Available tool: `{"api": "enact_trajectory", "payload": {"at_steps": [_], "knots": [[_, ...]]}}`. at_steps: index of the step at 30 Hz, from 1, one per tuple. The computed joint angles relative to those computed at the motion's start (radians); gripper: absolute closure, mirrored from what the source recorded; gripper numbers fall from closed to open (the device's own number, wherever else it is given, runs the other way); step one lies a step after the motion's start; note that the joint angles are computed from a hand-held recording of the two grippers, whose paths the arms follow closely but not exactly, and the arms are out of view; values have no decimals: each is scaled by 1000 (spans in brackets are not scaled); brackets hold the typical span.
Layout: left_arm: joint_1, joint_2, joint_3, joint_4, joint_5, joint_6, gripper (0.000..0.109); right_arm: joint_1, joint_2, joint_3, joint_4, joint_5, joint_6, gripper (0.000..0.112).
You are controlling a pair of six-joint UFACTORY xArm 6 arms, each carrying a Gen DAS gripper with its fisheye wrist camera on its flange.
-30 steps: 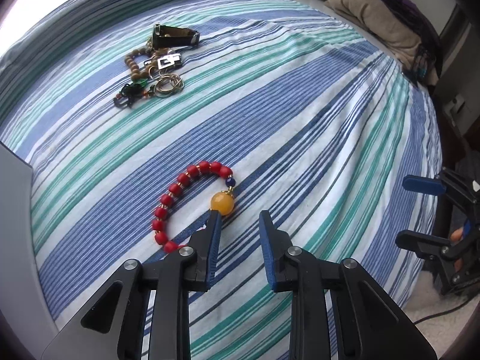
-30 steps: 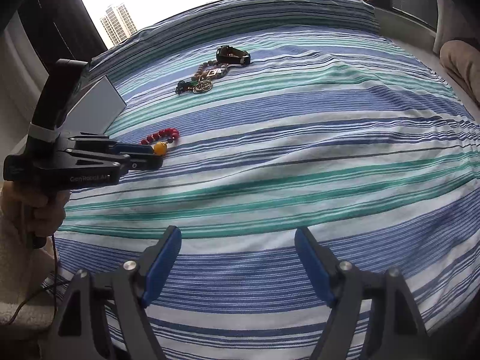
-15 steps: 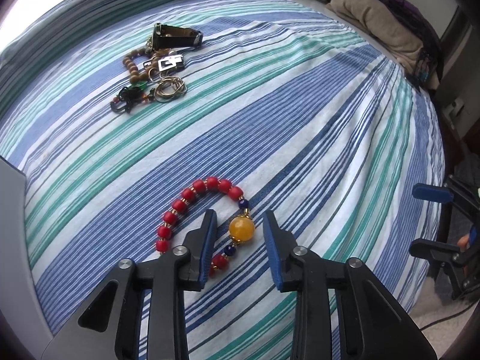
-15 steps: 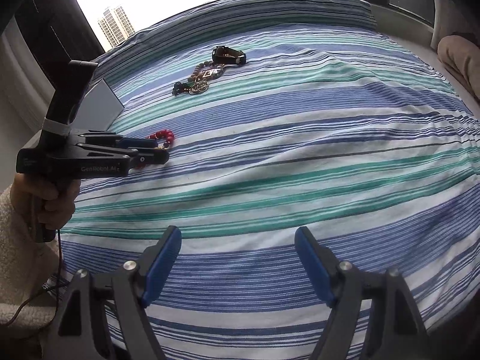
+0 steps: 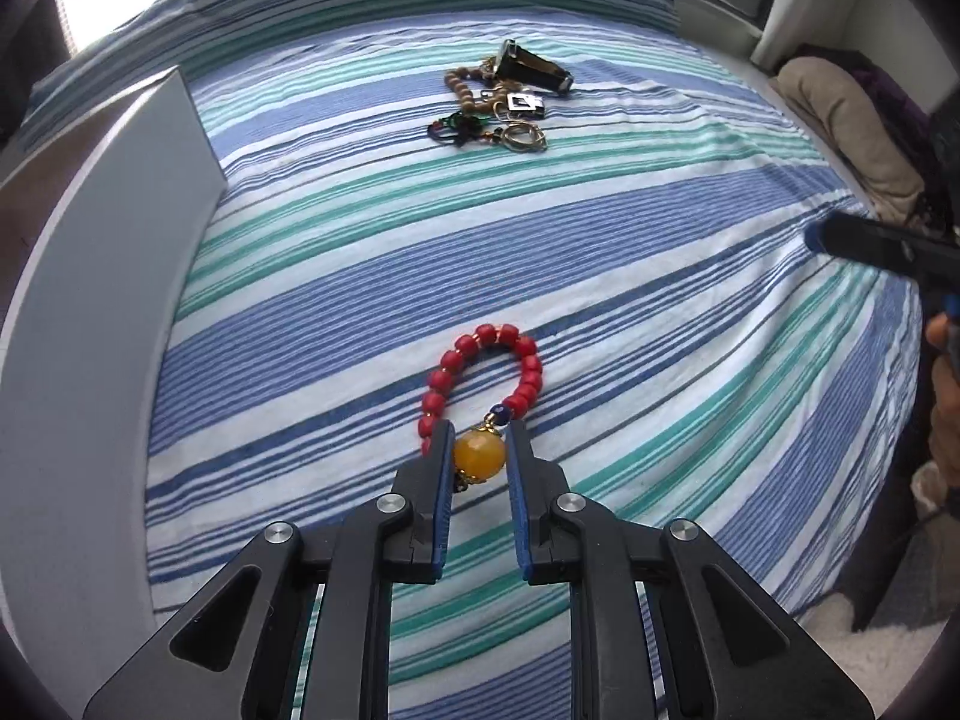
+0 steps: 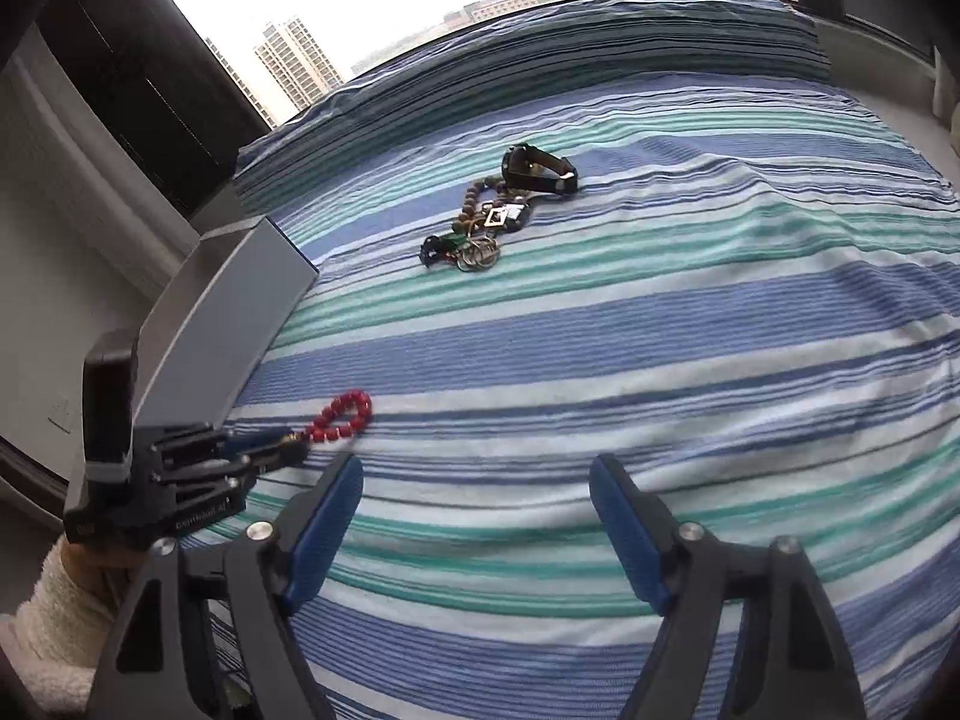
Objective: Organize jewelry
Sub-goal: 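Grasp the green jade pendant keychain with the right gripper while the left gripper holds the bracelet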
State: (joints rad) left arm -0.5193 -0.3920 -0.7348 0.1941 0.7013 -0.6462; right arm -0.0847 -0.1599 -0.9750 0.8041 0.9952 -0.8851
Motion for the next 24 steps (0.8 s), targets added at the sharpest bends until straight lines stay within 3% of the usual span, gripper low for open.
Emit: {"api": "enact_trajectory", "payload": {"at_steps": [3,5,8,12,16,18,21,24], "knots": [[-31,-59,41,-5,-1,-3,93,79,194,-230,3,44,62,36],[-50,-70,55,-8,-1,-1,93,150,316,-382,-29,46,70,66],[-66,-71,74,-12,-8,-13,93,264,425,-508,-99,-32,-38,73],[-68,-80,95,-26,-23,-28,93,375,488,-524,-226,-183,-128,73],[-63,-86,102,-32,-35,-29,93,412,544,-552,-337,-213,-55,74],[-58,-89,106,-37,-37,-25,93,419,539,-524,-369,-255,-31,108],[-58,-102,122,-40,-41,-28,93,405,484,-456,-311,-267,-54,112],[-52,-104,132,-50,-49,-21,93,352,379,-367,-198,-179,-135,112]]}}
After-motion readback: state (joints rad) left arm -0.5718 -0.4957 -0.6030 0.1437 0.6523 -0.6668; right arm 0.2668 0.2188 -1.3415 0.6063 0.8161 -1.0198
